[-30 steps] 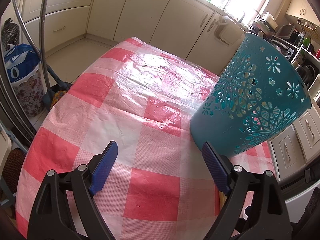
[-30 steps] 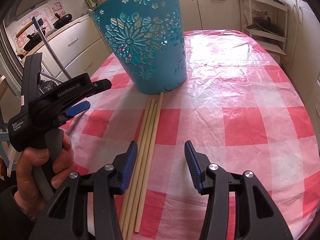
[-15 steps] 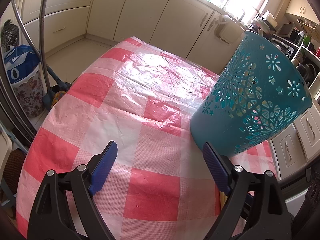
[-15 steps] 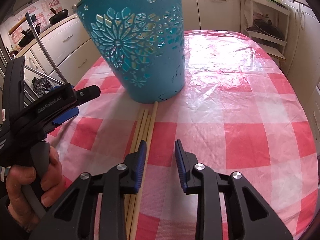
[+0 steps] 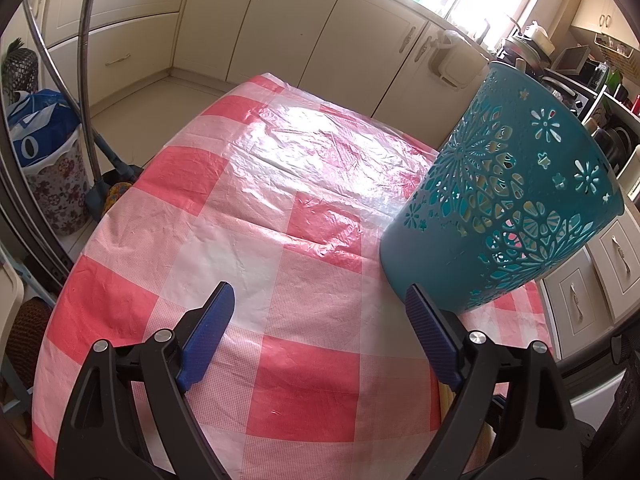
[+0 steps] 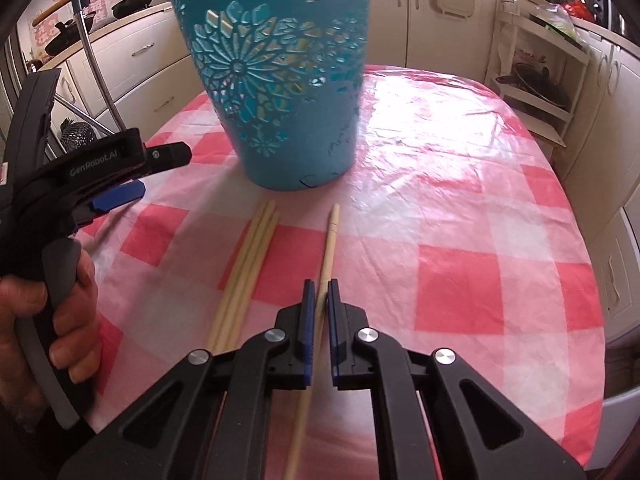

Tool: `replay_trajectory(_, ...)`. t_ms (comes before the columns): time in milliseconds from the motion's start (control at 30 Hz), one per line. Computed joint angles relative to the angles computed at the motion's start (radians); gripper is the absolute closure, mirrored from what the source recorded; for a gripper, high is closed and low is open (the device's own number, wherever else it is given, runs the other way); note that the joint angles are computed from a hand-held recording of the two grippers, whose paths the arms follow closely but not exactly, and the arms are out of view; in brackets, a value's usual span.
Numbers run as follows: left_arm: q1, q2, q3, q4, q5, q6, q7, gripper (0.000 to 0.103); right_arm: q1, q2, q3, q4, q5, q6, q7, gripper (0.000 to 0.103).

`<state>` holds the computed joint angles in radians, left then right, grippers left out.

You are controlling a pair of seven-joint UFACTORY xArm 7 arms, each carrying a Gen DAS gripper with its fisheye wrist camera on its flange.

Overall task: Organize utensils
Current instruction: 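Close the right tool on another single wooden chopstick, then lower the left tool and close it on a wooden chopstick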

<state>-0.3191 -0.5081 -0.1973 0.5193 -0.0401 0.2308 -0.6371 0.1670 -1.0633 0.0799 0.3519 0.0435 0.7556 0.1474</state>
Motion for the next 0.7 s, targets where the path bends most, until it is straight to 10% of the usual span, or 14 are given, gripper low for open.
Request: replay_trajectory(700,-0.031,0.022,-0.154,0.136,0.204,0.321,-0.006,0.020,-0.024,-0.113,-0.103,-0.055,0.103,0.027,-0.044,0.096)
